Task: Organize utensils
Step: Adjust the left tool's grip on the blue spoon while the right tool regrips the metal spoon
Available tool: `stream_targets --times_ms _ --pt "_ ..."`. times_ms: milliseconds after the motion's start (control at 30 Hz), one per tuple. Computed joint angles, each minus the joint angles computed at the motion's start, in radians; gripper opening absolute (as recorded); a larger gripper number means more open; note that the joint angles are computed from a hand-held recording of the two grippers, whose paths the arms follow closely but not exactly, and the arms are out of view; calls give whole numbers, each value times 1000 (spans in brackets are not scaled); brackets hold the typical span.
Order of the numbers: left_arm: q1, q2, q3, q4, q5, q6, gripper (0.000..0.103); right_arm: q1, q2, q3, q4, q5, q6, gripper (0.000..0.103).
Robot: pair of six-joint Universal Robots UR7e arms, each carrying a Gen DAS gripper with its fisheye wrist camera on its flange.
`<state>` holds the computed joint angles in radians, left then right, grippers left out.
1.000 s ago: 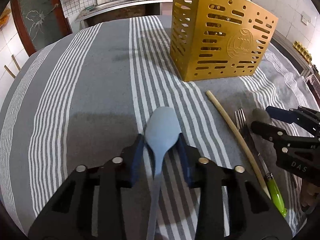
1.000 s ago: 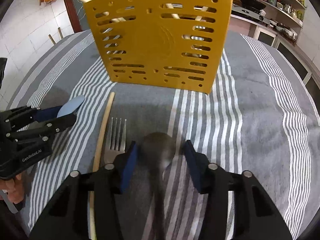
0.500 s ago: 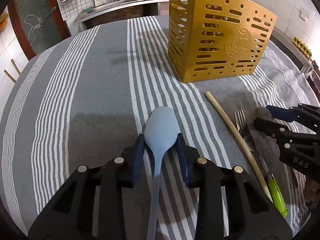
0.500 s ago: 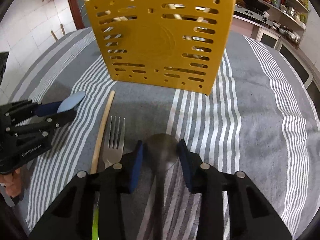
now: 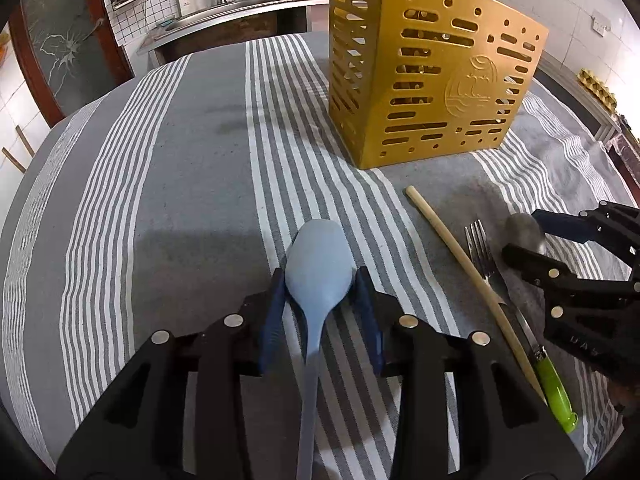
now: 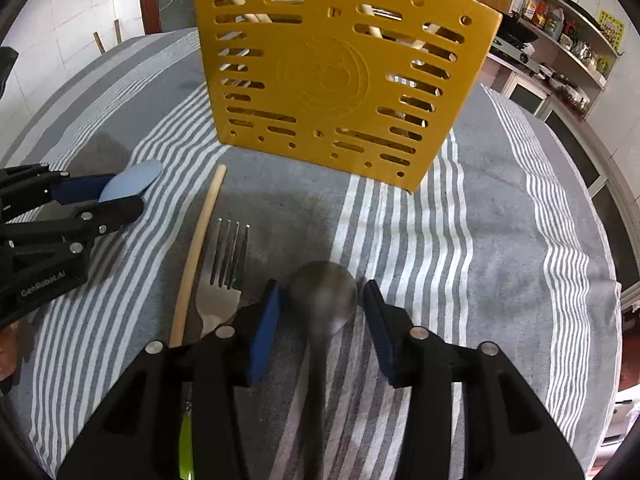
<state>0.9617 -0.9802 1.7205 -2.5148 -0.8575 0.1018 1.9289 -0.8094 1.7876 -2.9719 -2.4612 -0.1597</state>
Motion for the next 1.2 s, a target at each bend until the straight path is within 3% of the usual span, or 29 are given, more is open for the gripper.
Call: stream_targets --times_ms 67,133,433,700,767,867,1200 --pt "1 4 -5 -3 -5 1 36 0 2 2 -2 -10 16 55" --pt "4 7 -10 -4 -14 5 39 0 -1 13 -19 -13 23 57" --pt "13 2 6 -41 -44 17 49 23 44 3 -73 -100 17 57" --pt "22 -1 8 -51 -80 36 66 51 87 -21 -73 -169 29 57" --pt "24 -1 10 -59 -84 36 66 51 89 -23 -76 -166 46 61" --pt "27 -5 12 -62 -88 30 66 46 53 -4 -65 -95 69 68" --pt "35 -3 2 -66 -86 34 66 25 40 16 -74 -49 26 67"
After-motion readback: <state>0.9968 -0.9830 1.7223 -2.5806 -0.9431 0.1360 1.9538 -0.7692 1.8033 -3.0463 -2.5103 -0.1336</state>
